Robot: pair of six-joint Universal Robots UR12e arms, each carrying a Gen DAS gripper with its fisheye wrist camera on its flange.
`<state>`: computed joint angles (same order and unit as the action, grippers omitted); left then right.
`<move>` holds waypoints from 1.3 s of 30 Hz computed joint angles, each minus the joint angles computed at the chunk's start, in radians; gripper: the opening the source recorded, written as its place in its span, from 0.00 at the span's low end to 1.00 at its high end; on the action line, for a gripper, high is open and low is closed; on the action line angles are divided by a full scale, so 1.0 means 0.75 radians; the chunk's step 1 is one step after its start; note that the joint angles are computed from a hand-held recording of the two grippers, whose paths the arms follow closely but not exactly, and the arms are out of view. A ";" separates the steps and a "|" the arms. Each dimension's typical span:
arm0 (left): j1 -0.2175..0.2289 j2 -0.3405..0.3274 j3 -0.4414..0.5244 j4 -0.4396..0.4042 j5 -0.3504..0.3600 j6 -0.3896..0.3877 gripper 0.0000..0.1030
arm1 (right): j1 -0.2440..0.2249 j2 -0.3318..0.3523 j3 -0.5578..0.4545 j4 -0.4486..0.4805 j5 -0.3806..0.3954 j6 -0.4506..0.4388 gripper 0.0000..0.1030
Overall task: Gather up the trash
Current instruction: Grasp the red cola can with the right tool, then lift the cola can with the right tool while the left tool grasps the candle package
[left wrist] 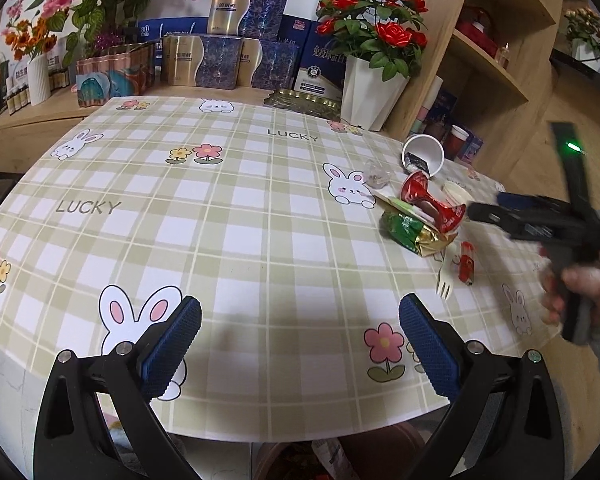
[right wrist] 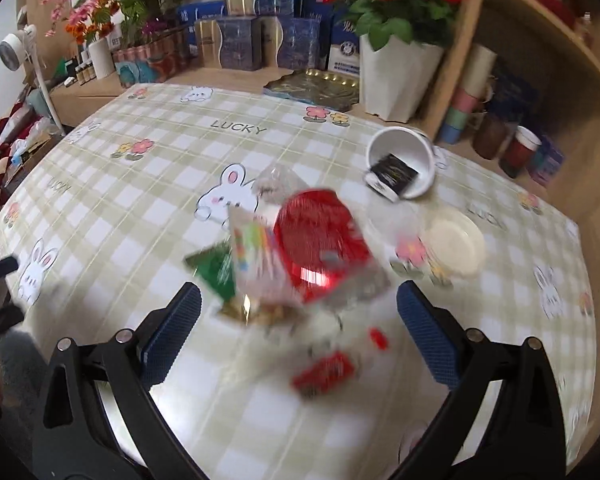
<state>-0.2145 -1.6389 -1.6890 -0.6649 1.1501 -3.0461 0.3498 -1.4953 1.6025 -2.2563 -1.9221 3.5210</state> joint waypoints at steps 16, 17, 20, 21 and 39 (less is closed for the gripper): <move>0.012 -0.010 -0.003 -0.028 -0.005 -0.024 0.94 | -0.144 0.122 -0.121 0.250 0.218 0.148 0.62; 0.011 -0.010 -0.004 -0.028 -0.007 -0.023 0.94 | -0.147 0.118 -0.116 0.241 0.228 0.154 0.61; 0.010 -0.009 -0.003 -0.034 -0.020 -0.024 0.94 | -0.161 0.093 -0.085 0.177 0.267 0.179 0.50; 0.010 -0.009 -0.002 -0.039 -0.024 -0.026 0.94 | -0.164 0.082 -0.074 0.161 0.280 0.185 0.45; -0.018 -0.021 0.027 -0.088 -0.074 0.000 0.94 | -0.275 -0.088 0.117 0.010 0.367 0.307 0.15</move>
<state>-0.2277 -1.6548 -1.6690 -0.7312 1.0943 -3.0461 0.1437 -1.5615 1.6905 -2.2490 -1.6469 3.7514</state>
